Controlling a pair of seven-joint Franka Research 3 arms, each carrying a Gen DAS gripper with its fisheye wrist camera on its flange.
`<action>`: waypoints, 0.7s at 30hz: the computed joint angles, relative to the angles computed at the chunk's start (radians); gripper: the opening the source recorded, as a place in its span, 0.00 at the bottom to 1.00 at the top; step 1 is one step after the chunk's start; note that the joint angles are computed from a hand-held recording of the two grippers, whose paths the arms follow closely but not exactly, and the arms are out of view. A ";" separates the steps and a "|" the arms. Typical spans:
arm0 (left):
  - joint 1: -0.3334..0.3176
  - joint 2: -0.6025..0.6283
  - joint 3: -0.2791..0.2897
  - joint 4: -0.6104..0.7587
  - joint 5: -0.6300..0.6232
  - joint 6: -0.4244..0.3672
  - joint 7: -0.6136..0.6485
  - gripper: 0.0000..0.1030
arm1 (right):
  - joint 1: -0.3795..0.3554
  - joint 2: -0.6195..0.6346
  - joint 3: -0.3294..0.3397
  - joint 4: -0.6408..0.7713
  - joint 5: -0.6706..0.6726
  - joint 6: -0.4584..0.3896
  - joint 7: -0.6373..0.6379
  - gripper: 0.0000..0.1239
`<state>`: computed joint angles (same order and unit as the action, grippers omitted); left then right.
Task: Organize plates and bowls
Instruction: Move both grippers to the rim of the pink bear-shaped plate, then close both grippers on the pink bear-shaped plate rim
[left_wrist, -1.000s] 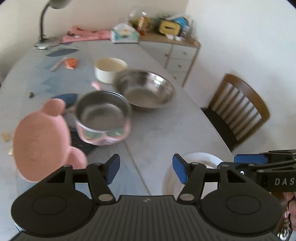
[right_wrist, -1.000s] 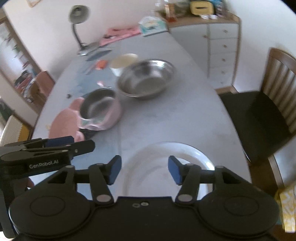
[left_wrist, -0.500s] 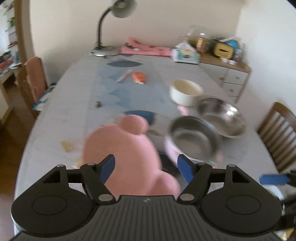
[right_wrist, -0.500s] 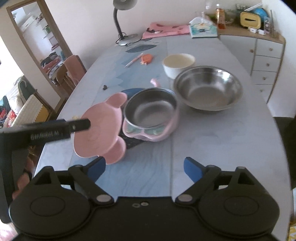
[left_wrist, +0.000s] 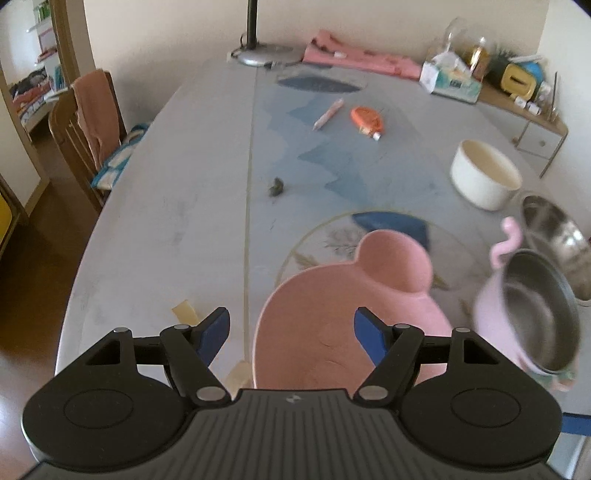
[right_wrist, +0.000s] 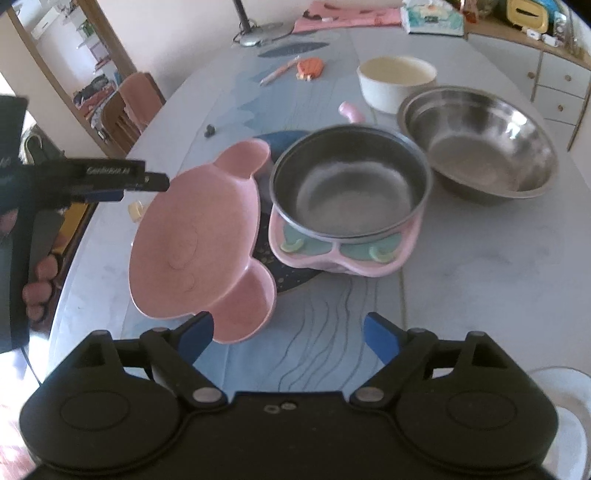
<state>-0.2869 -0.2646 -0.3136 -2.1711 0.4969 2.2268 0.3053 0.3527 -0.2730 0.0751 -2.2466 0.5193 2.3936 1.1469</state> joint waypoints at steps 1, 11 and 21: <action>0.003 0.009 0.003 0.002 0.001 -0.003 0.002 0.72 | 0.001 0.012 0.003 0.008 -0.003 -0.005 0.004 0.68; 0.017 0.050 0.035 -0.005 -0.051 0.025 0.031 0.43 | 0.008 0.088 0.011 0.063 -0.008 -0.065 0.001 0.47; 0.019 0.063 0.032 0.013 -0.060 0.008 0.069 0.19 | 0.000 0.102 0.013 0.083 -0.007 -0.114 0.014 0.13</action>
<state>-0.2680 -0.2017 -0.2815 -2.1579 0.4367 2.2345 0.3738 0.3527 -0.1714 0.0885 -2.1633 0.5125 2.2799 1.1611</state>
